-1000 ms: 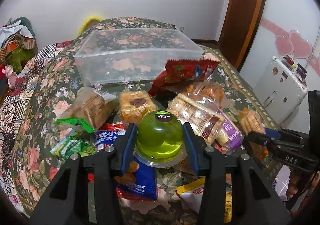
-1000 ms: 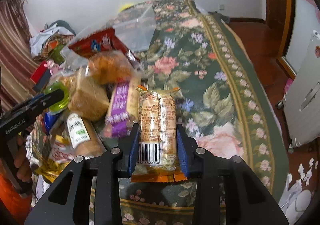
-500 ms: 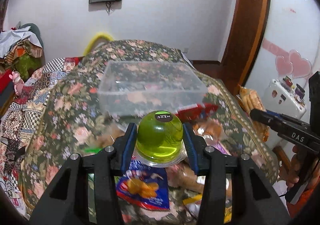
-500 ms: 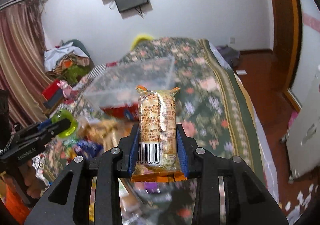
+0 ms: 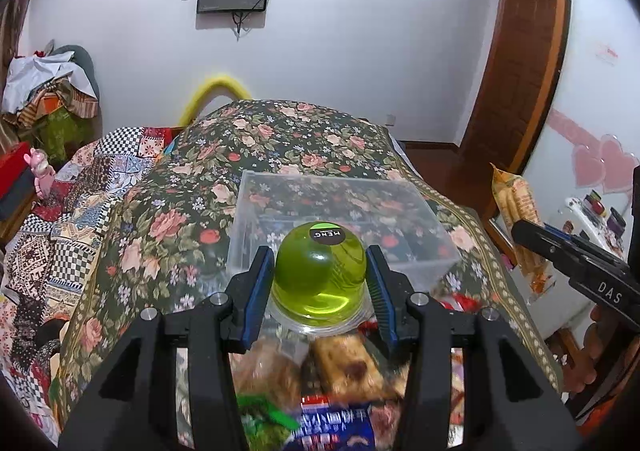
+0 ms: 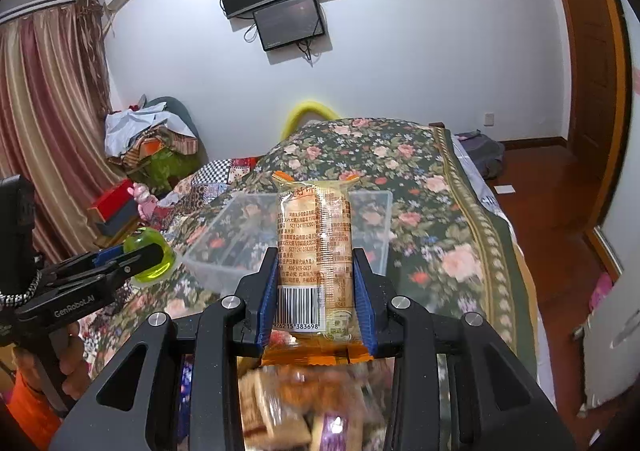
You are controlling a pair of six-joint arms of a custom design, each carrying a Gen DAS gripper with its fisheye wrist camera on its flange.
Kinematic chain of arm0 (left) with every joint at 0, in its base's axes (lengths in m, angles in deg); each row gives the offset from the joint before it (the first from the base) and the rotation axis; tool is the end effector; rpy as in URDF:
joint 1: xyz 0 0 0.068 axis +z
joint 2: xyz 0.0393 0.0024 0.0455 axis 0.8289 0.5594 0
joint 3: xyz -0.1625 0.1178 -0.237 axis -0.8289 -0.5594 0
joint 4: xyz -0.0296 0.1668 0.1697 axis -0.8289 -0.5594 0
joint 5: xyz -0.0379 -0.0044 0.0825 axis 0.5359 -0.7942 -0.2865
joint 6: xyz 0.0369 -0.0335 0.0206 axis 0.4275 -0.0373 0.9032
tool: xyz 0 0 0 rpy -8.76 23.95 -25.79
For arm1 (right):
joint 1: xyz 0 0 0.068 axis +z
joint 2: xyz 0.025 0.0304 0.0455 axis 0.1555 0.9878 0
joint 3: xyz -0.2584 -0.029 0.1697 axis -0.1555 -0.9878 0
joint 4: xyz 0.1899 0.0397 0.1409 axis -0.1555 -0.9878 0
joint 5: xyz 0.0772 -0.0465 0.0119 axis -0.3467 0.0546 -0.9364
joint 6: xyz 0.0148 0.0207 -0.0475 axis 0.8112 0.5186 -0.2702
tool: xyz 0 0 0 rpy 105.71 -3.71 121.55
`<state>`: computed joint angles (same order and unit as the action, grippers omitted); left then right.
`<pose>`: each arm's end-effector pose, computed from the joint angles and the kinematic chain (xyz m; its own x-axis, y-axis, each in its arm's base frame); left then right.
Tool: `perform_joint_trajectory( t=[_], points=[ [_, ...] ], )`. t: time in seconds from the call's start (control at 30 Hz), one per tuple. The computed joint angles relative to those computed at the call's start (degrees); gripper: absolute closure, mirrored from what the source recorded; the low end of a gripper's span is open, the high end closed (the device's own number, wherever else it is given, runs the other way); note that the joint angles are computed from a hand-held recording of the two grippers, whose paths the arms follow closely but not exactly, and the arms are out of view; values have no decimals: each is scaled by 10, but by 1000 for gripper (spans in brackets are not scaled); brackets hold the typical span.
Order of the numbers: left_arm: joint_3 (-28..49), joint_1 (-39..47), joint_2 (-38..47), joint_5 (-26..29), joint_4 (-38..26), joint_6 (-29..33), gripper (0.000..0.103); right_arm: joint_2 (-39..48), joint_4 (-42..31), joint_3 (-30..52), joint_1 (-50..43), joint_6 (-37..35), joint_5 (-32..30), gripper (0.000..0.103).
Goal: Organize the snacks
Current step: 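Carry the wafer bar and jelly cup into the clear box and release both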
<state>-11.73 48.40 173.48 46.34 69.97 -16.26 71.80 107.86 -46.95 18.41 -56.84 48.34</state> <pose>0.3923 -0.0685 0.1167 -0.5442 0.2737 -0.7931 0.5878 0.7989 -0.1276 0.2300 0.0329 0.1209 -0.4860 0.3195 -0.8135 0.1728 0.9475 0.2689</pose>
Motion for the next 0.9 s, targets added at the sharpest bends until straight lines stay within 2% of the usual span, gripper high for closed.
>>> perform_joint_trajectory(
  t=[0.37,0.6,0.77,0.9],
  points=[
    [216,-31,114,-55,-156,-2,57,74,-130,150,-49,-37,-60,72],
    [317,-49,182,-83,-226,9,57,141,-217,243,-70,-46,-95,72],
    [401,-52,226,-79,-312,7,57,166,-269,282,-77,-52,-118,72],
    [425,-52,243,-83,-343,9,57,170,-287,292,-82,-52,-132,71]
  ],
)
